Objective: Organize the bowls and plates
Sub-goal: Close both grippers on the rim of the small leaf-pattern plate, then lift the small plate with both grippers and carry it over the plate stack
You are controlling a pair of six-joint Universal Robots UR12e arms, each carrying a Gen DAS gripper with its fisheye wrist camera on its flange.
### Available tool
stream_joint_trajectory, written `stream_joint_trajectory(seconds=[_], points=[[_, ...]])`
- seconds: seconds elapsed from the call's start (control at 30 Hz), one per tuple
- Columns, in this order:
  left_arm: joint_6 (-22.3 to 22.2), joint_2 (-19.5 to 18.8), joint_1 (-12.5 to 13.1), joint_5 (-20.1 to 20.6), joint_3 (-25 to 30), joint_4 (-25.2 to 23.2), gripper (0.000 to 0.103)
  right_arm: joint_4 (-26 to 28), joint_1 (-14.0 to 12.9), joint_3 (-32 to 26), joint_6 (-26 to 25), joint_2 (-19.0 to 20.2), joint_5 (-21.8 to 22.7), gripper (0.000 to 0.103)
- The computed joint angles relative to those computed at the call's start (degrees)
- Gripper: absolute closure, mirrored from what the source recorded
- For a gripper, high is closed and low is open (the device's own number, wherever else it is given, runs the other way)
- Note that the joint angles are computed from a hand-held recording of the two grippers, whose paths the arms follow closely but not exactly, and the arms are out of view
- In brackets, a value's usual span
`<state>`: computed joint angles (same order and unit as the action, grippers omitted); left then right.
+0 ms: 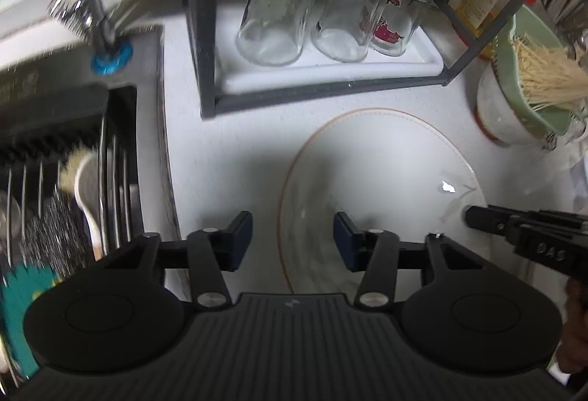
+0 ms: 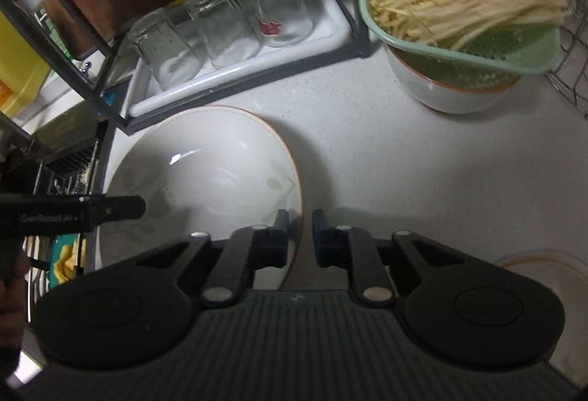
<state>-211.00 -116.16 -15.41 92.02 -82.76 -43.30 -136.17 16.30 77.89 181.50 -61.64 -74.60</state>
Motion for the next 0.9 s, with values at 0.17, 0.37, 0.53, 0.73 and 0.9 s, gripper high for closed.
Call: stream_joint_trajectory(seconds=[0.17, 0.37, 0.53, 0.73, 0.9], points=[[2.1, -0.3, 1.0, -3.0, 0.5, -1.2, 0.064, 0.5, 0.0, -0.6, 2.5, 0.5, 0.6, 0.09], [4.5, -0.3, 1.2, -4.7, 0.2, -0.5, 0.063, 0.5, -0.2, -0.4, 1.6, 0.7, 2.7, 0.09], [1.1, 0.1, 2.1, -8.2, -0.5, 0.2, 0.063, 2.4, -0.3, -0.9, 0.9, 0.6, 3.5, 0.09], [2.0, 1.2, 2.1, -9.8, -1.4, 2.4, 0.063, 4.1, -1.4, 0.3, 2.5, -0.7, 6.0, 0.09], [0.7, 2.2, 1.5, -11.0, -2.1, 3.9, 0.063, 4.5, -2.5, 1.7, 2.4, -2.4, 7.5, 0.09]])
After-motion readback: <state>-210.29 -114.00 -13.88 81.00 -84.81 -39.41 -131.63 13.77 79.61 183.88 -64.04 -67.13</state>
